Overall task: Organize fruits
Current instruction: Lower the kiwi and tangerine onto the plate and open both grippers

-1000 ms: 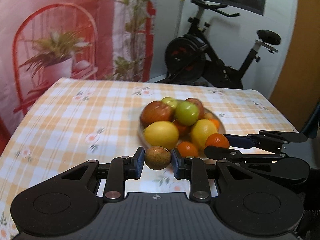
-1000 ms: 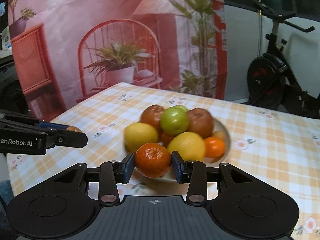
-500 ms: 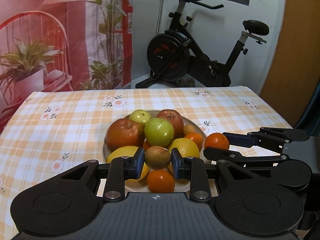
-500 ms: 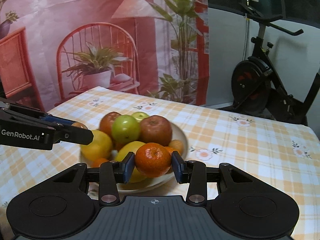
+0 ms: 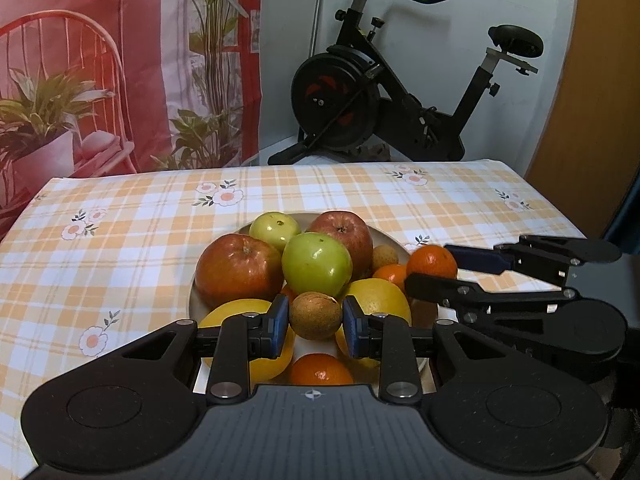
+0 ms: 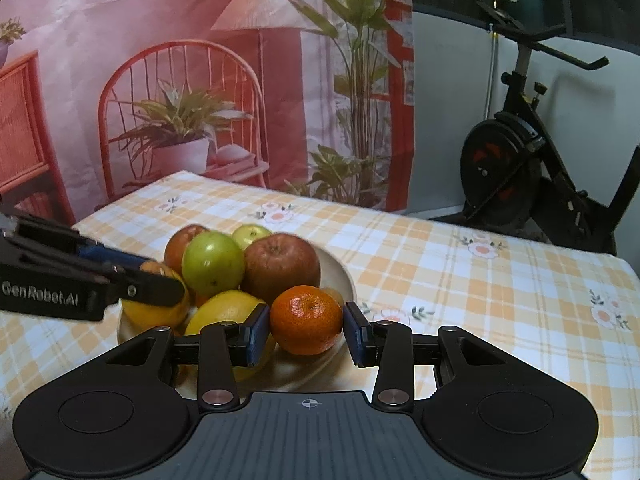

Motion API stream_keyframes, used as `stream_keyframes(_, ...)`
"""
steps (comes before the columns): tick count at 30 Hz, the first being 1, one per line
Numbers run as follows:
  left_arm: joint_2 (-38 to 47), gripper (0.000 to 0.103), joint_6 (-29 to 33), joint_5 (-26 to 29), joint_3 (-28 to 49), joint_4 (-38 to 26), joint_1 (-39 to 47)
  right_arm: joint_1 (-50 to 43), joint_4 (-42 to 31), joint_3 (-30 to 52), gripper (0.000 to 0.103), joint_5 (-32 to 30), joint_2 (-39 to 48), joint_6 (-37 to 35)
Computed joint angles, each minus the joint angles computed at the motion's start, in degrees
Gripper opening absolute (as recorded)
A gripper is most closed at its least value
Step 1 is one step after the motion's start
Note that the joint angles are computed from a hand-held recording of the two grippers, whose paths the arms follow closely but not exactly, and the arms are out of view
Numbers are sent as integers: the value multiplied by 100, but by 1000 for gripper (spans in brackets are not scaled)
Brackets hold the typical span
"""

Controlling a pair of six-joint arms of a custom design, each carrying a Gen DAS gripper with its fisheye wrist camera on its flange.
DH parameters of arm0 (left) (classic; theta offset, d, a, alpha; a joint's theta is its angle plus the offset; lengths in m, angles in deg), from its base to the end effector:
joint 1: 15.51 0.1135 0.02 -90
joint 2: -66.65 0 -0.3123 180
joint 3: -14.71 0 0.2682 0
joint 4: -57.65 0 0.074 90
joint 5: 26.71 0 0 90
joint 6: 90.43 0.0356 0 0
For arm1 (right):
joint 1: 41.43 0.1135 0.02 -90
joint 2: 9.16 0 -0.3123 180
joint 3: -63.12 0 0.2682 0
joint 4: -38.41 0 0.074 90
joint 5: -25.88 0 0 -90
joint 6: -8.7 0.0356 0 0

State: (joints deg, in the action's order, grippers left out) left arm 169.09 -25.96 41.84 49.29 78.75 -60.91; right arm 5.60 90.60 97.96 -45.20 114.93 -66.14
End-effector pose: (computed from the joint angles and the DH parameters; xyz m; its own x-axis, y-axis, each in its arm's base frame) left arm 0.1931 -0.1772 0.0920 -0.6714 0.1095 -0.7330 0.2188 0.9742 -0.0549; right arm 0.2024 0.2003 0.0391 -0.5314 -0.2075 -0.8213 -0.3904 0.9204 0.0201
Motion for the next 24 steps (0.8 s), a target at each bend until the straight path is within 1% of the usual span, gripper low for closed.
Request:
stream_keyframes(4, 123, 31, 14, 123, 0, 177, 83, -118, 52, 117, 37, -93, 12, -140)
stream_keyframes(14, 247, 31, 80, 387, -31, 394, 254, -271, -111, 489, 37, -418, 138, -359)
stream_keyframes(18, 234, 31, 54, 422, -67, 438, 280, -282, -110, 539, 37, -466, 201, -320)
stream_keyframes(24, 103, 31, -31, 325, -178, 451, 266, -260, -115, 597, 37, -532, 251, -237)
